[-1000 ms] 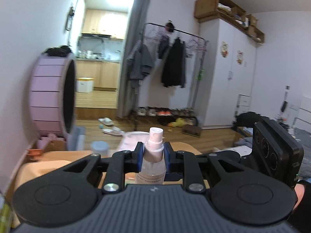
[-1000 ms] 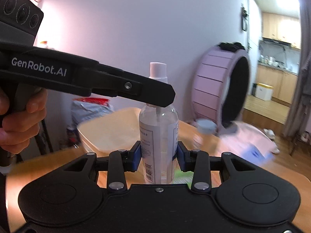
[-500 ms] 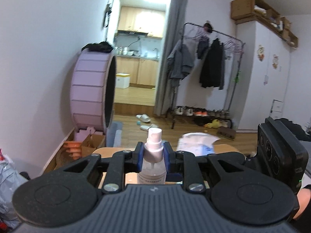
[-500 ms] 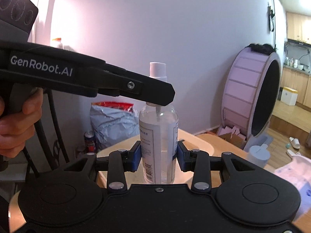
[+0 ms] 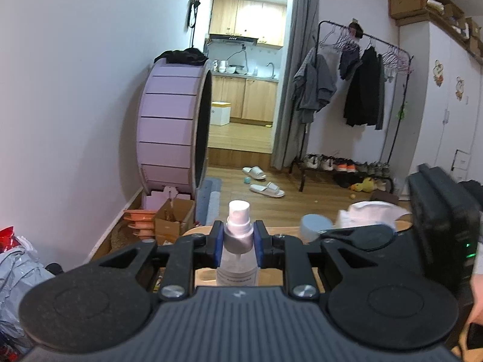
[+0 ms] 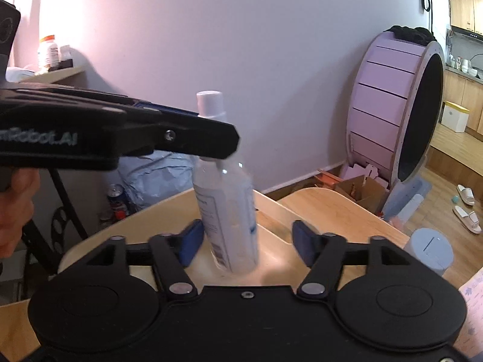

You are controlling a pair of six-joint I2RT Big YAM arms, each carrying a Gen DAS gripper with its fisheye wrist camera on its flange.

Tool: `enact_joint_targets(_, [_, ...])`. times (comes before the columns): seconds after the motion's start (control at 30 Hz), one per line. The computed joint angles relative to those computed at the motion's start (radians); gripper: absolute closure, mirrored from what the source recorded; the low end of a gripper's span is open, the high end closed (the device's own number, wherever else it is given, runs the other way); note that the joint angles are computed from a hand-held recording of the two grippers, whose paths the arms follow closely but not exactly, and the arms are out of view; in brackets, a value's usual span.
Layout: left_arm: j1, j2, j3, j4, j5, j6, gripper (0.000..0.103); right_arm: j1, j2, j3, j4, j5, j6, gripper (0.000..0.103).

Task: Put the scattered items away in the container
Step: 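Lift the spray bottle with the left gripper and lower it into the cream basket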

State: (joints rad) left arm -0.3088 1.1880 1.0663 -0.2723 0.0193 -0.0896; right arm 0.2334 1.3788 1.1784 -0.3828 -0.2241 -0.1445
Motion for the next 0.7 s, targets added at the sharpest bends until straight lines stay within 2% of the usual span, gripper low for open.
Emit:
enact_joint_targets(0.27, [0.022, 0.055, 0.011, 0.007, -0.028, 0.067, 0.083, -0.022, -0.043, -0.069, 0.054, -0.036, -0.002, 0.037])
enact_joint_targets(0.43, [0.024, 0.064, 0.005, 0.039, -0.041, 0.109, 0.083, -0.039, -0.171, -0.170, 0.075, -0.050, 0.009, 0.037])
enact_joint_targets(0.57, [0.032, 0.077, 0.021, 0.033, -0.042, 0.124, 0.083, -0.039, -0.296, -0.245, 0.072, -0.042, 0.073, 0.036])
enact_joint_targets(0.7, [0.033, 0.079, 0.013, 0.038, -0.044, 0.135, 0.083, -0.049, -0.408, -0.304, 0.054, -0.034, 0.128, 0.021])
